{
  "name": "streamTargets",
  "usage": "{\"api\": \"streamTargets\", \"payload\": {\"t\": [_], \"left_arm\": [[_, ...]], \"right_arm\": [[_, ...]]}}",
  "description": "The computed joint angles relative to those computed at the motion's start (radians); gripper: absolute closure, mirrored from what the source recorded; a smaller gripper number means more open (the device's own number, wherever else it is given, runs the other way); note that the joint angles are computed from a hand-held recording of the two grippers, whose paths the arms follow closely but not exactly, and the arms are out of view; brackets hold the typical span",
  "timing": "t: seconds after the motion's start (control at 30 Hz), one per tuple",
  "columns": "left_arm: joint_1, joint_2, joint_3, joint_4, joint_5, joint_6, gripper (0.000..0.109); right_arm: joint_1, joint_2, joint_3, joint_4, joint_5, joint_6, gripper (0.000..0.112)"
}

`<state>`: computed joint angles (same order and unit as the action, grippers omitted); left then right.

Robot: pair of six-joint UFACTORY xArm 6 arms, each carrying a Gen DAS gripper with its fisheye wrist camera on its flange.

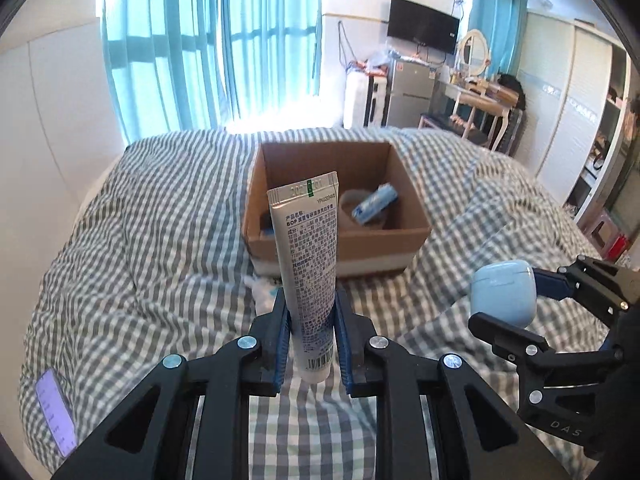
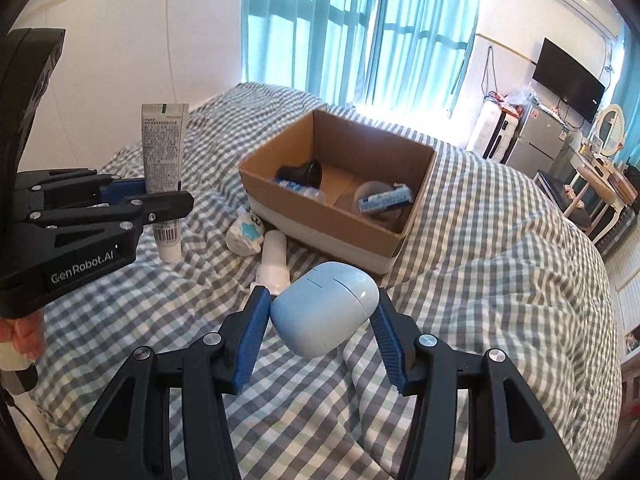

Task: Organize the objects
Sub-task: 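Carry the toothpaste tube and earbud case toward the box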

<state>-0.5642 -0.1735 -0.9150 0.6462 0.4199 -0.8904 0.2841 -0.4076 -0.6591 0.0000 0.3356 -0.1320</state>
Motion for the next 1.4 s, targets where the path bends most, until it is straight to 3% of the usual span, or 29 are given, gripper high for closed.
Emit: {"api": "streamTargets", "payload": {"t": [0.43, 0.8, 1.13, 1.4], "left_arm": [[0.052, 0.139, -0.228, -0.012, 0.014, 0.103, 0.088], [0.107, 0.444, -0.584, -0.181, 0.026, 0.328, 0.088], [0.137, 0.79, -0.98, -0.349, 0.137, 0.544, 0.088], [0.15, 0.961, -1.155, -0.454, 0.209, 0.657, 0.088]], "right_arm": [[-0.041, 0.149, -0.222, 0.045, -0.014, -0.054, 0.061], [-0.064, 0.47, -0.574, 0.076, 0.007, -0.072, 0.061], [-0.089, 0.847, -0.96, 0.083, 0.107, -0.068, 0.061], [-0.097, 0.99, -1.065, 0.096, 0.121, -0.112, 0.061]]}}
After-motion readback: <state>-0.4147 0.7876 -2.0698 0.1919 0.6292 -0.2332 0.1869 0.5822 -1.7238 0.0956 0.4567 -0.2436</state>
